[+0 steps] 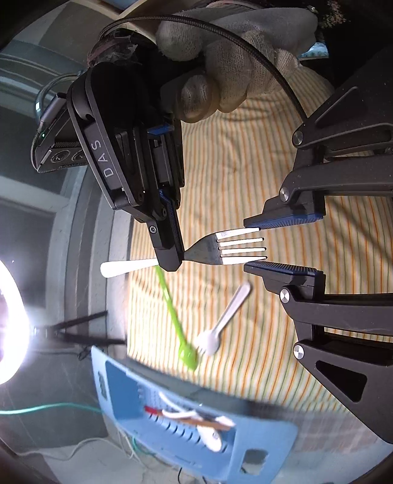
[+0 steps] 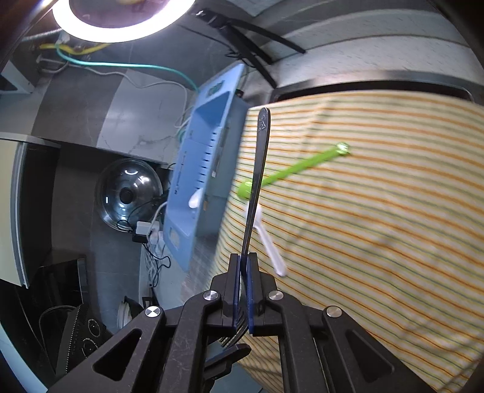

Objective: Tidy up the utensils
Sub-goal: 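Carry the metal fork into the blue drainer with the right tool and release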

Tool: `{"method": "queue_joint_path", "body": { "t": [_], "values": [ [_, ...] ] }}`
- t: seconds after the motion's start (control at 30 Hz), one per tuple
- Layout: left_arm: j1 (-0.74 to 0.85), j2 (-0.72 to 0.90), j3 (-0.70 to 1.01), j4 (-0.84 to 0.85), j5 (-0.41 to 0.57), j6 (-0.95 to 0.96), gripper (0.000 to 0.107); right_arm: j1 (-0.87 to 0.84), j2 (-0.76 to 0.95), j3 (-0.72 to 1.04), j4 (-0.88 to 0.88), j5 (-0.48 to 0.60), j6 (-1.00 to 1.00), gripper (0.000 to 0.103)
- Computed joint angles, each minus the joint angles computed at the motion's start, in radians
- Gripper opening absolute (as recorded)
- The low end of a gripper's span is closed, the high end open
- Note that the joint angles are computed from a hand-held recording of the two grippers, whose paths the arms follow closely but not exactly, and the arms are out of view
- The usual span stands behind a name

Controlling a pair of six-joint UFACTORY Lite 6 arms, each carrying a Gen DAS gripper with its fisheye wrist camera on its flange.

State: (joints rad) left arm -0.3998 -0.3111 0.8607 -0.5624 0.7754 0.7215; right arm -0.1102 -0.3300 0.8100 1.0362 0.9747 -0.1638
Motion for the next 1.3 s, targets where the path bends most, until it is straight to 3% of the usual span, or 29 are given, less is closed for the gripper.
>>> {"method": "queue_joint_path", "body": {
  "t": [0.03, 0.2, 0.33, 0.63, 0.83, 0.93, 1.13, 1.23, 1.3],
  "values": [
    [0.038, 0.024, 0.026, -0.016, 0.015, 0.039, 0.012, 0.042, 0.048, 0.045, 0.013, -0.032, 0.008, 0.003],
    [0.175, 0.169, 0.152, -0.067, 0.042, 0.2, 0.012, 0.196, 0.267, 0.269, 0.01, -0.175, 0.064, 0.003],
    [0.256, 0.332, 0.297, -0.085, 0.053, 0.286, 0.012, 0.242, 0.448, 0.44, 0.026, -0.222, 0.09, 0.003],
    [0.369, 0.637, 0.615, -0.058, 0.109, 0.372, 0.012, 0.318, 0.82, 0.862, -0.064, -0.244, 0.232, 0.003],
    [0.403, 0.747, 0.744, -0.005, 0.141, 0.357, 0.019, 0.349, 0.965, 1.09, -0.252, -0.199, 0.385, 0.012],
    [0.422, 0.782, 0.791, 0.0, 0.156, 0.356, 0.027, 0.354, 0.973, 1.128, -0.301, -0.197, 0.431, 0.032],
    [0.456, 0.767, 0.788, -0.013, 0.164, 0.37, 0.03, 0.325, 0.891, 1.029, -0.306, -0.199, 0.427, 0.032],
    [0.481, 0.725, 0.743, -0.028, 0.146, 0.386, 0.046, 0.297, 0.815, 0.923, -0.293, -0.191, 0.393, 0.032],
    [0.494, 0.697, 0.715, -0.037, 0.139, 0.396, 0.047, 0.275, 0.775, 0.864, -0.306, -0.178, 0.386, 0.032]
  ]
}}
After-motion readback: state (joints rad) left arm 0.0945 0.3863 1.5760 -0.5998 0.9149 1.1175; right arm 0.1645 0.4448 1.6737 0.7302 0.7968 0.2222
